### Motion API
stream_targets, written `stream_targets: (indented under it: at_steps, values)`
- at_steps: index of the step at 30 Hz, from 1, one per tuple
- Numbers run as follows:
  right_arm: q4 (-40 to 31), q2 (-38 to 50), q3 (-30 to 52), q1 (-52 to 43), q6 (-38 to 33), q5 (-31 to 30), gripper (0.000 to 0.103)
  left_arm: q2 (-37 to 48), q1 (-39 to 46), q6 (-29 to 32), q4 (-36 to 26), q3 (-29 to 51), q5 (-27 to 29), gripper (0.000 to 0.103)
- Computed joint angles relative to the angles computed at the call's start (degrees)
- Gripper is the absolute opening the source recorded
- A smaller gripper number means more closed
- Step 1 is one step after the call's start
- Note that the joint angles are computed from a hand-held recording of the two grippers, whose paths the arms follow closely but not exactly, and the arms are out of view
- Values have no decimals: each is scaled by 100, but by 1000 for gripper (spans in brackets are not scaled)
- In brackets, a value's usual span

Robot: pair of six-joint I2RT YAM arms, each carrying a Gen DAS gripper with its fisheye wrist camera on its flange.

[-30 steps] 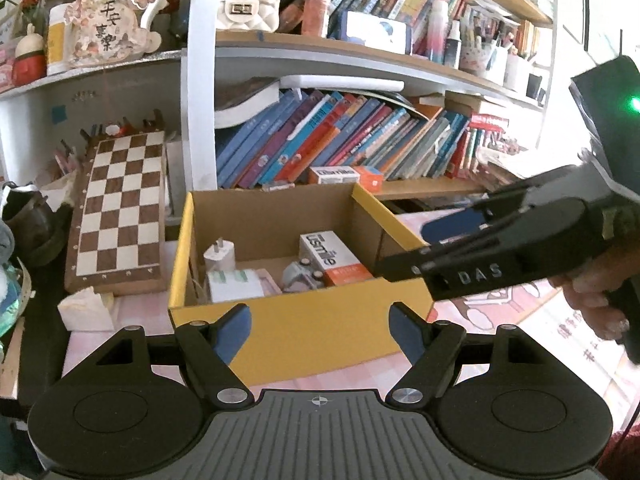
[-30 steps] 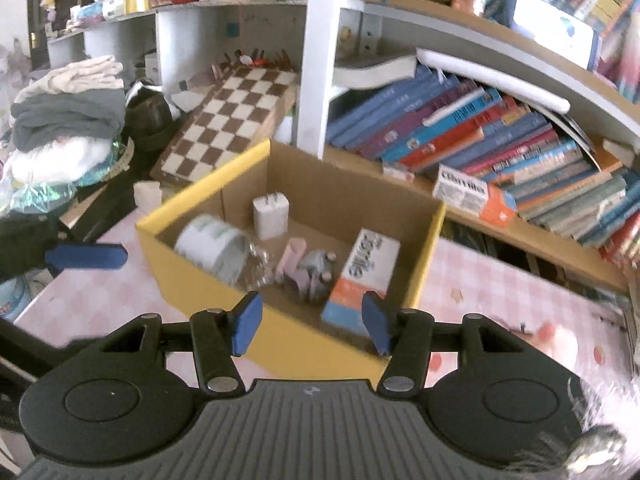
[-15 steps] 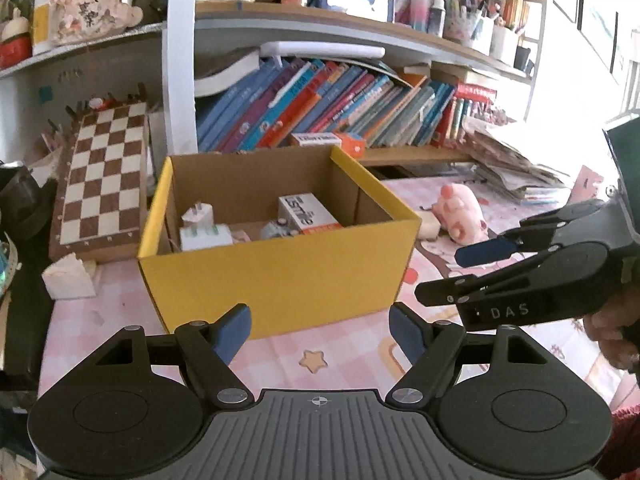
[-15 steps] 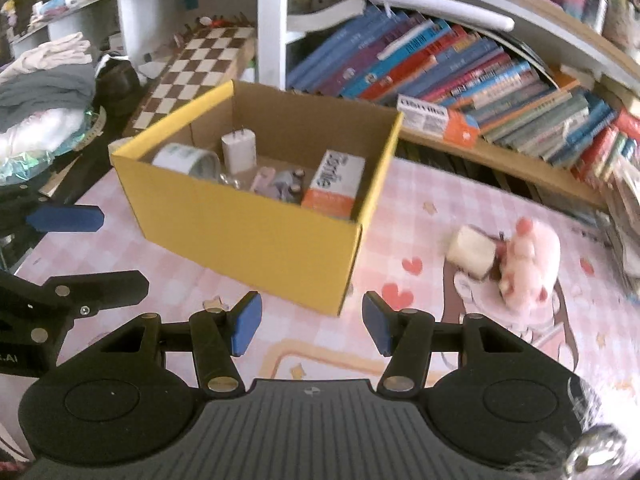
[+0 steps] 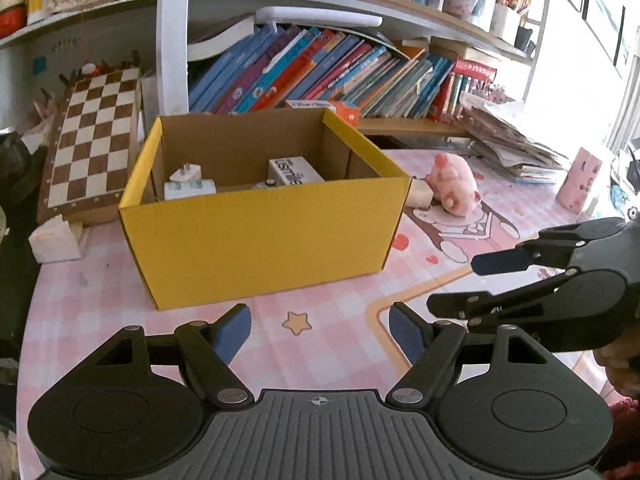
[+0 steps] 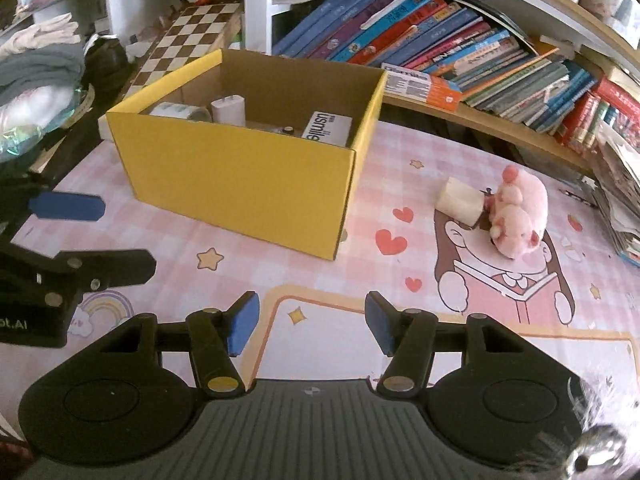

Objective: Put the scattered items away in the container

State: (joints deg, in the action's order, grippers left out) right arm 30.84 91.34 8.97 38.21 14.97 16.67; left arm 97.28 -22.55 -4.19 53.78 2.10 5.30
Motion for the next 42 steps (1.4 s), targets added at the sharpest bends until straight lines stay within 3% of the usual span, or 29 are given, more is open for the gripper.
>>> stream_targets:
  at_steps: [15,19,23,32,42]
  values:
    - [-134,-147,-151,43,278,207,79,58,-266,-107,-197,100,-63,79]
    - [-95,-188,-211,-123,187,124,85,57,-528,-246,-296,181,-316,88]
    - [41,-216,-273,-434,-145,-72,88,64,-891,-511,-505,349,-690,96]
    - [324,-240,-377,-1597,-1220,-922,90,105,-1677,-1207,-1138,820,-1606,97]
    - [457,-217,-374,-3016,-2429,-2006,90,343,-2390,-1828,-1654,1419,-2266,98]
